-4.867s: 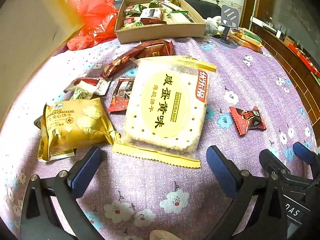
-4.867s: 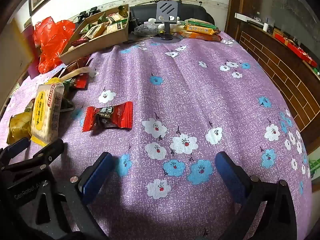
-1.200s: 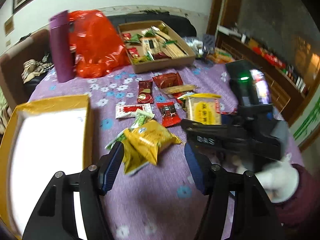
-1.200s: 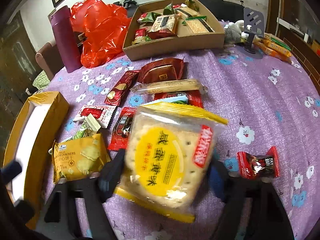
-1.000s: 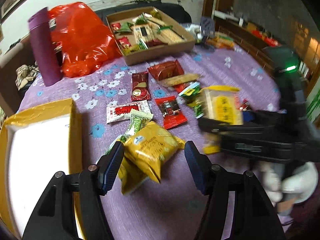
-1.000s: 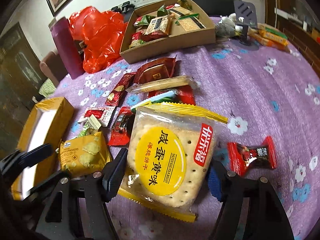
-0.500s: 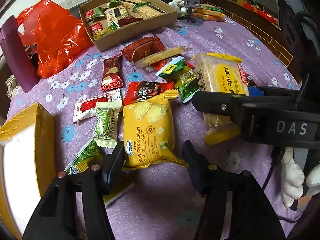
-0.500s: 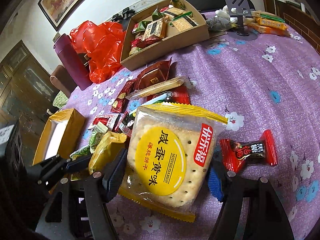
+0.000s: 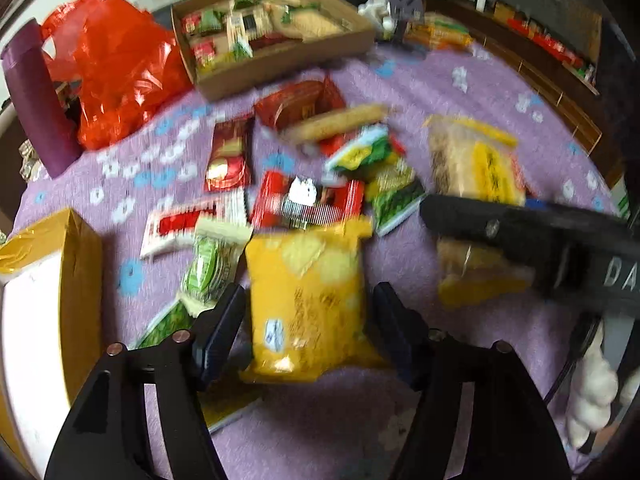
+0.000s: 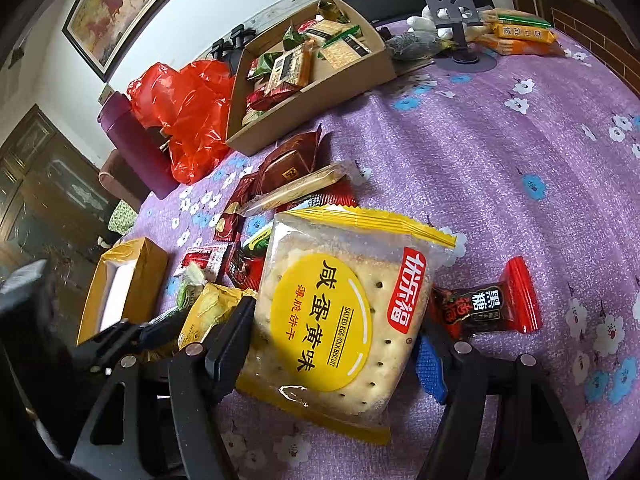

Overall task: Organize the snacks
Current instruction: 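Grasp the salted-egg-yolk cracker pack with the right gripper while the left grasps the yellow cracker bag, then carry both packs over the white tray and open both grippers to drop them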

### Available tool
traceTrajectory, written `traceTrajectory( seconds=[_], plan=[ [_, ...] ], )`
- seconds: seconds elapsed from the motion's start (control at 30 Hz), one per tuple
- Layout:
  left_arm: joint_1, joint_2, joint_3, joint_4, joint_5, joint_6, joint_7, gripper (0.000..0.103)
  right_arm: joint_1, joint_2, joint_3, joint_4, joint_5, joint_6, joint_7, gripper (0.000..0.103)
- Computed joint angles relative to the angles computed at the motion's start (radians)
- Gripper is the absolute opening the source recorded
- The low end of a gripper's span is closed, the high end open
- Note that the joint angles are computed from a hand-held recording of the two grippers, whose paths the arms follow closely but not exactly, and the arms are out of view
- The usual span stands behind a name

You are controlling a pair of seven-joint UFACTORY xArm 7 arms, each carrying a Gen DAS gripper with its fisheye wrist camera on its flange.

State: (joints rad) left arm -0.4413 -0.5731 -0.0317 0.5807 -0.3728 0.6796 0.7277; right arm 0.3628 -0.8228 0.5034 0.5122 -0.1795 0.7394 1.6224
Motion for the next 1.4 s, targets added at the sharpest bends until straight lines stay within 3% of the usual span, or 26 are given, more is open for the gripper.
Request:
traceTrajectory(
  seconds=[0.03,0.1,0.33,0.57,0.7,0.9,1.07,1.27,1.4],
  plan=[
    [-0.007,0.005,0.012,0.008,-0.019,0.013,0.000,0.050,-0.001,0.002,0.001,0.002,-0.002,0.001,-0.001,0.073],
    [-0.006,0.004,0.019,0.012,-0.043,0.018,-0.008,0.044,-0.005,0.011,0.006,0.011,-0.009,0.009,-0.004,0.073],
    [0.026,-0.094,0.071,-0.016,-0.105,0.055,-0.031,0.043,-0.022,0.031,0.036,0.040,-0.050,0.021,0.003,0.073],
    [0.157,-0.255,0.163,-0.055,-0.083,0.097,-0.068,0.043,-0.054,0.089,0.104,0.113,-0.134,0.045,0.014,0.073],
    [0.258,-0.274,0.227,-0.052,-0.039,0.095,-0.070,0.043,-0.062,0.163,0.135,0.189,-0.184,0.042,0.013,0.072],
    [0.385,-0.226,0.299,-0.048,0.017,0.029,-0.034,0.043,-0.085,0.423,0.222,0.429,-0.335,0.009,-0.007,0.072],
    [0.462,-0.200,0.294,-0.074,0.056,-0.073,-0.027,0.043,-0.067,0.692,0.276,0.646,-0.496,0.017,-0.024,0.072],
    [0.480,-0.150,0.331,-0.051,0.054,-0.090,-0.012,0.044,0.056,0.980,0.258,0.876,-0.634,0.089,-0.073,0.072],
    [0.490,-0.140,0.349,-0.033,0.041,-0.070,0.003,0.044,0.150,1.096,0.213,0.983,-0.666,0.151,-0.125,0.072]
  ],
)
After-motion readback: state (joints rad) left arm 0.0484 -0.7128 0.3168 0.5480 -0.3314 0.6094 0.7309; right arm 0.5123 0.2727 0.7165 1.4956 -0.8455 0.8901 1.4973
